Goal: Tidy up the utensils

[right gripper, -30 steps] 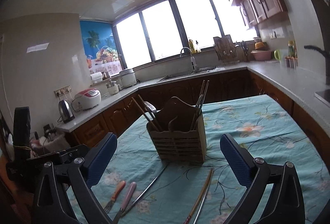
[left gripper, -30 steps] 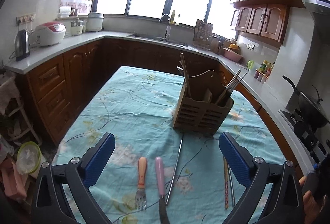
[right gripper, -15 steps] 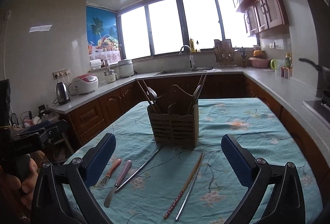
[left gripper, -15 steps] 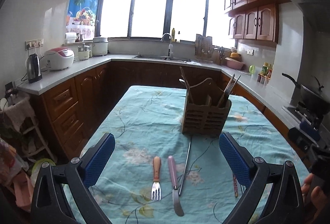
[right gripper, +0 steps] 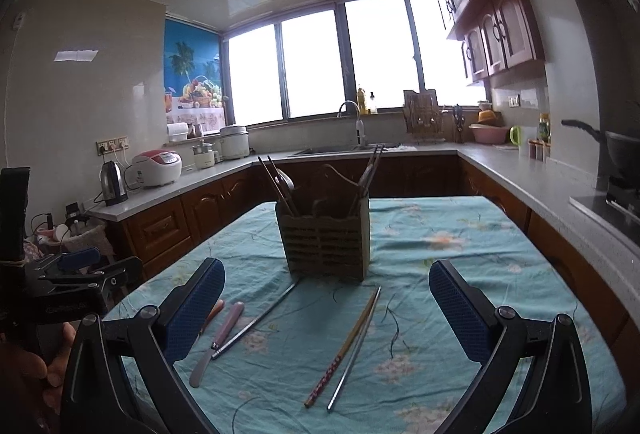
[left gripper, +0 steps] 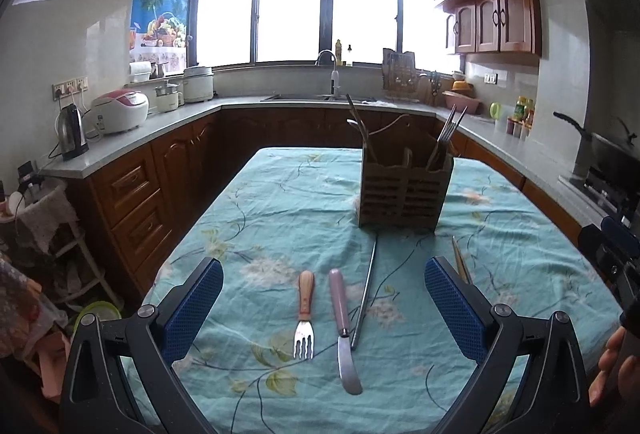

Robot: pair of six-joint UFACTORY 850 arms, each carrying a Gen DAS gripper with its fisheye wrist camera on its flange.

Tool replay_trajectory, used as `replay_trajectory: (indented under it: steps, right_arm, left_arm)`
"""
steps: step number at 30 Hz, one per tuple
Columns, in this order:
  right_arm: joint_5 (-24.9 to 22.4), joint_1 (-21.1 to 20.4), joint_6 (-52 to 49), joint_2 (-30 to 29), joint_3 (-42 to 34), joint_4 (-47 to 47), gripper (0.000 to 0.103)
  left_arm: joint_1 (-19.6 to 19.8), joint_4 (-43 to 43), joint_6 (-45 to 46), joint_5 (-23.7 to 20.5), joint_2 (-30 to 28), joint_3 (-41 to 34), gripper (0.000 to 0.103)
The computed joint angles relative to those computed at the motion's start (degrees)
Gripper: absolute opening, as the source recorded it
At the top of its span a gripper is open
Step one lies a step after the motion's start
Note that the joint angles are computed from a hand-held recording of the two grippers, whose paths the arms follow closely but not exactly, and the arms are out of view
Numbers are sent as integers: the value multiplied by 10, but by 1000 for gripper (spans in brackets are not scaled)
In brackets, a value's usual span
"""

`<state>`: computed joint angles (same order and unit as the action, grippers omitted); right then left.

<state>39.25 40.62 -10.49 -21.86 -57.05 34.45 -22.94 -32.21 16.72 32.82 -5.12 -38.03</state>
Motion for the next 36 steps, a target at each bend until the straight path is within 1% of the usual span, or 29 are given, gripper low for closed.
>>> replay_trajectory:
  steps: [2,4,7,11,16,36]
  right_arm:
    - [9,3,0,-6,1,6,103]
    - [17,6,4,-6,6,6,103]
    - [26,6,20,-6,12,5,103]
    - [36,7,21,-2,18,7,103]
    - [38,8,23,0,20,9,103]
    - [37,12,23,1,16,-8,103]
  left_arm:
    - [-2,-4,8,-7,-1,-3,102]
    - [-5,-12,19,-4,-1,-3,102]
    - [-15,-31,40,7,2,-1,102]
    - [-20,-35,41,18,4,5,102]
    - [-19,-26,30,26,1,10,102]
    - [-15,-18,22,26,2,11,102]
